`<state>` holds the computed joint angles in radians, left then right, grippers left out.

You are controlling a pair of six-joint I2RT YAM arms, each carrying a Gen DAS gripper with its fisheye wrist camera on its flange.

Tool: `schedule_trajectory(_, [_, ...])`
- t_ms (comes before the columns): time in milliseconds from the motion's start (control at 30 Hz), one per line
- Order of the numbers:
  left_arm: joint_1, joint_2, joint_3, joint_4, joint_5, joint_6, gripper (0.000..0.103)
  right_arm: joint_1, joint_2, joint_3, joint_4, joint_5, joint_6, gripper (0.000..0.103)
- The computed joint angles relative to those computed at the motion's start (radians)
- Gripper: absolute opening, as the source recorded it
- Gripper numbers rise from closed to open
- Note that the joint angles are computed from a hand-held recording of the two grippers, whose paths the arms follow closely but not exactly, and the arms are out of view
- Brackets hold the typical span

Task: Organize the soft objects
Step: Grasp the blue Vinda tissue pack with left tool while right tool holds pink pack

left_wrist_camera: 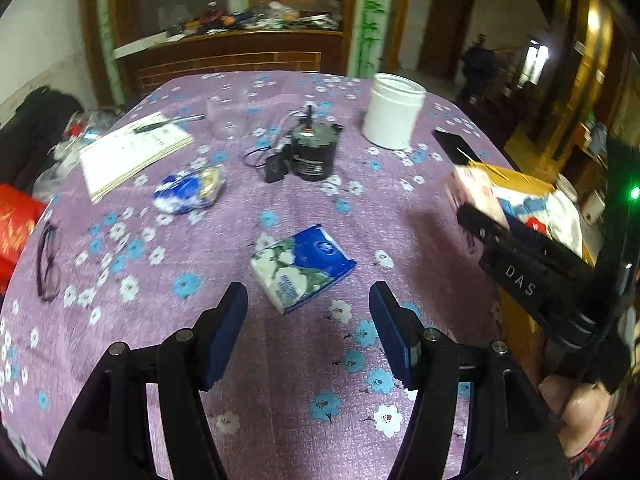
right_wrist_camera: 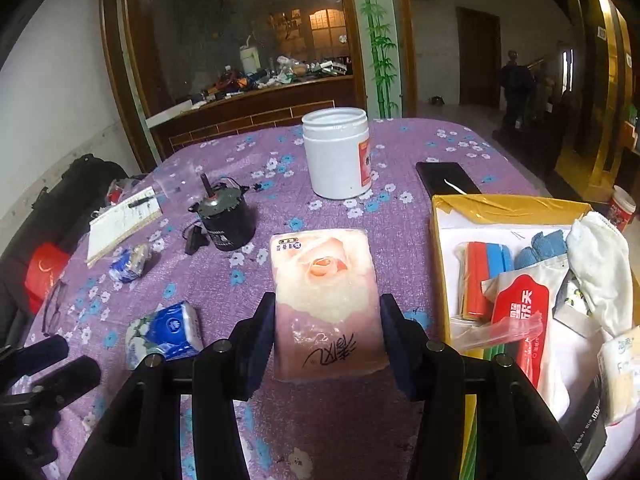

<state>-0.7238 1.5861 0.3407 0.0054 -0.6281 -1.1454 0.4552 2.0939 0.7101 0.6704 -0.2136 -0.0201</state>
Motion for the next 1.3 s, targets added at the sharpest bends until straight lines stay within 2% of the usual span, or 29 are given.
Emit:
schedule_trajectory(233, [0.043, 0.073, 0.015, 0.061, 0.030, 0.062, 0.062, 0.008, -0.034, -0.053, 0.064, -0.008, -0.016, 0.052])
schedule_trajectory(367, [0.085, 0.066, -0.027, 0.153, 0.063, 0.145, 0.062, 0.006, -0.039, -0.061, 0.068, -0.029, -0.027, 0.052])
schedule_trajectory(533, [0.192, 0.044, -0.086, 0.277, 0.125, 0.324, 0.062, -0.023, -0.041, -0.027, -0.021, -0.137, -0.016, 0.052])
schedule_trajectory(667, [0.336, 0.057, -0.115, 0.407, 0.277, 0.508, 0.062, -0.045, -0.053, -0.026, -0.038, -0.192, -0.003, 0.052])
schedule_trajectory(733, [0.380, 0.100, -0.096, 0.420, 0.337, 0.594, 0.062, -0.066, -0.056, -0.022, -0.050, -0.237, 0.013, 0.052])
schedule_trajectory(800, [0.397, 0.148, -0.067, 0.408, 0.354, 0.680, 0.062, -0.085, -0.059, -0.019, -0.053, -0.263, 0.026, 0.052])
schedule_trajectory(900, [0.419, 0.169, -0.068, 0.439, 0.379, 0.774, 0.062, -0.099, -0.052, -0.003, -0.067, -0.271, 0.040, 0.052])
schedule_trajectory(1067, [0.485, 0.216, -0.038, 0.456, 0.501, 0.911, 0.064, -0.106, -0.031, 0.029, -0.119, -0.305, 0.035, 0.052])
schedule_trajectory(1233, [0.497, 0.307, 0.017, 0.447, 0.520, 0.982, 0.064, -0.103, -0.023, 0.034, -0.124, -0.298, 0.030, 0.052])
schedule_trajectory(1300, [0.493, 0.331, 0.018, 0.476, 0.510, 0.982, 0.064, -0.102, -0.019, 0.038, -0.127, -0.295, 0.030, 0.052])
